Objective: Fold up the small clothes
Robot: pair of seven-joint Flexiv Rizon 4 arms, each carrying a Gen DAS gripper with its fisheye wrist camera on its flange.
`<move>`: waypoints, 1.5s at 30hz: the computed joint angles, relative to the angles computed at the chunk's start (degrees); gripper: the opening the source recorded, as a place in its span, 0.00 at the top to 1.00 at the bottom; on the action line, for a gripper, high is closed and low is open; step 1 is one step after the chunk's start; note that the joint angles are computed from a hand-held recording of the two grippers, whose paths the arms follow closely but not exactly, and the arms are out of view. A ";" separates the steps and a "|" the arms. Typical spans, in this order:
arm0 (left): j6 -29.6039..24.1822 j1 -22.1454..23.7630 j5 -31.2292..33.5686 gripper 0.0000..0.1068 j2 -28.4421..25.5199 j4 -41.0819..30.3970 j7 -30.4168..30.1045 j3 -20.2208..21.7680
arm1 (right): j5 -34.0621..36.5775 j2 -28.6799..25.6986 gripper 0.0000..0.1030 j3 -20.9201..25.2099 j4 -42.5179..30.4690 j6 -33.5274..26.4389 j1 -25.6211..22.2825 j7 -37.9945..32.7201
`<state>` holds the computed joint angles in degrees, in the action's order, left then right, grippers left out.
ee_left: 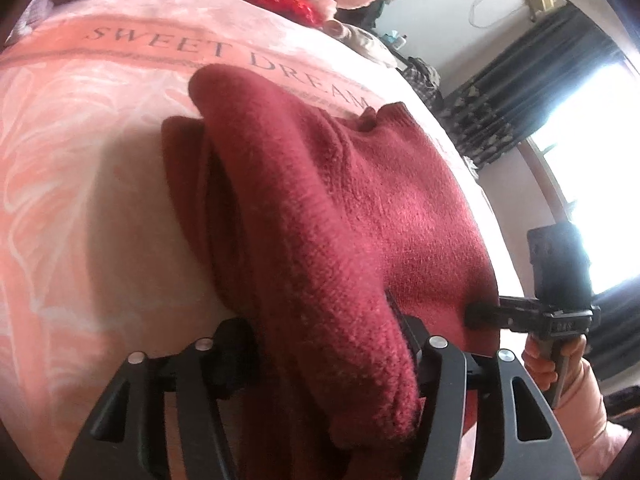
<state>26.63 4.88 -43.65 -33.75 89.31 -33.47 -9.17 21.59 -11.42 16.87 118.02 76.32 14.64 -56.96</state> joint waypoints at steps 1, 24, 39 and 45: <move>1.52 -0.36 -0.05 0.37 0.79 1.03 0.11 0.30 | -1.23 0.69 0.42 -0.50 0.56 -0.35 0.62 1.52; 36.13 -5.50 -13.86 0.23 15.12 27.58 17.97 1.37 | -5.36 4.01 0.74 0.16 12.47 8.06 6.52 14.48; 30.75 -5.38 1.73 0.07 27.17 27.52 -0.66 7.74 | -45.85 16.44 0.12 0.88 5.09 -30.65 10.93 49.89; 30.05 -5.91 2.86 0.07 33.55 30.34 -2.05 10.55 | -49.04 18.28 0.12 3.68 3.24 -37.18 13.79 56.45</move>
